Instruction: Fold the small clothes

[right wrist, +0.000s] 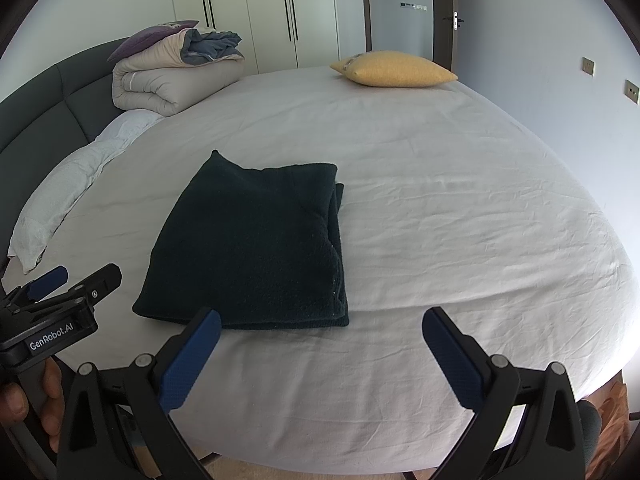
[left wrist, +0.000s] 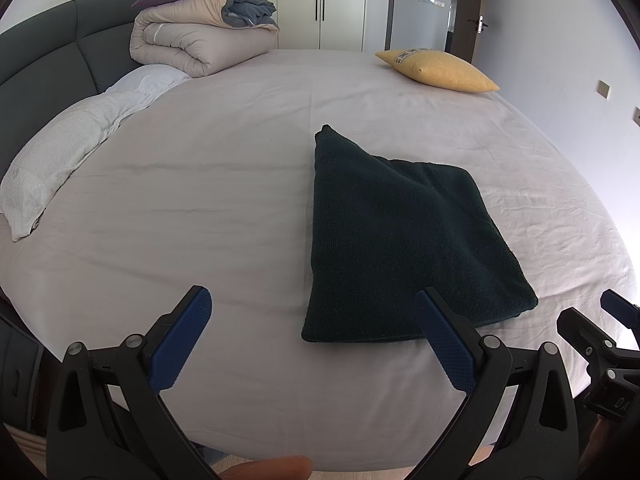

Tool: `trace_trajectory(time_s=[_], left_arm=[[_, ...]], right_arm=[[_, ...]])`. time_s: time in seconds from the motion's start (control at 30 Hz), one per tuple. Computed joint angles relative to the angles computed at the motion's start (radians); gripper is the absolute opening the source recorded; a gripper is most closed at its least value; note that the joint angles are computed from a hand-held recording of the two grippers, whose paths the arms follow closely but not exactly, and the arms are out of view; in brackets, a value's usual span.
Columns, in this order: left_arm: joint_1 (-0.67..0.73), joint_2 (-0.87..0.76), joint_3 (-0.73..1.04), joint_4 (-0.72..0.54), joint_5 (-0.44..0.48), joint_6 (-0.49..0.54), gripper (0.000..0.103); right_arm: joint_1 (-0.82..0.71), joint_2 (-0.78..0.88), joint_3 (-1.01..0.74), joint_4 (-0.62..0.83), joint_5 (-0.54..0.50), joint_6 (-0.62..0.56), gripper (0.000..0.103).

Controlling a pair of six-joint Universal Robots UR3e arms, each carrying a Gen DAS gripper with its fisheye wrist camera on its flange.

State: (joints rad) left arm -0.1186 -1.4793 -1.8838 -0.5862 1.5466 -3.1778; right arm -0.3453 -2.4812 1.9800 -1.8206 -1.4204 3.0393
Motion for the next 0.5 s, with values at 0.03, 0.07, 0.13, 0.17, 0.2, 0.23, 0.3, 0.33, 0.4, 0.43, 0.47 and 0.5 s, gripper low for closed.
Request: trace_trajectory(time_s=[0.03, 0.07, 0.13, 0.17, 0.2, 0.23, 0.3, 0.33, 0.4, 0.43, 0.47, 0.5], left_arm=[[0.001, -0.001, 0.002, -0.001, -0.001, 0.001, 0.103], [0.001, -0.002, 0.003, -0.002, -0.001, 0.001, 0.103], [0.003, -0.001, 0.000, -0.001, -0.002, 0.003, 0.103], [0.004, 0.000, -0.002, 0.000, -0.002, 0.004, 0.103], [0.002, -0.001, -0.001, 0.001, 0.000, 0.003, 0.103], [0.005, 0.000, -0.005, 0.004, -0.003, 0.006, 0.103], [0.006, 0.001, -0.006, 0.003, -0.004, 0.006, 0.103], [0.009, 0.001, -0.008, 0.004, -0.007, 0.009, 0.103], [0.015, 0.002, -0.013, 0.005, -0.012, 0.017, 0.103], [0.018, 0.001, -0.014, 0.005, -0.015, 0.021, 0.103], [0.024, 0.003, -0.017, 0.005, -0.022, 0.025, 0.103], [0.031, 0.006, -0.021, 0.005, -0.030, 0.032, 0.103]], right_arm=[[0.000, 0.000, -0.001, 0.002, 0.000, 0.001, 0.103], [0.007, 0.000, 0.001, 0.001, -0.004, 0.007, 0.103], [0.008, 0.000, 0.001, 0.000, -0.005, 0.007, 0.103], [0.007, 0.001, 0.001, 0.000, -0.004, 0.006, 0.103], [0.006, 0.001, 0.001, 0.000, -0.004, 0.006, 0.103], [0.006, 0.000, 0.001, 0.000, -0.005, 0.006, 0.103], [0.002, 0.000, 0.000, 0.003, -0.001, 0.003, 0.103], [0.003, -0.001, 0.000, 0.003, -0.002, 0.004, 0.103], [0.001, 0.000, 0.000, 0.002, -0.001, 0.002, 0.103], [-0.009, -0.002, 0.000, 0.006, 0.007, -0.006, 0.103], [-0.009, -0.003, 0.001, 0.007, 0.007, -0.006, 0.103], [-0.011, -0.004, 0.000, 0.008, 0.009, -0.007, 0.103]])
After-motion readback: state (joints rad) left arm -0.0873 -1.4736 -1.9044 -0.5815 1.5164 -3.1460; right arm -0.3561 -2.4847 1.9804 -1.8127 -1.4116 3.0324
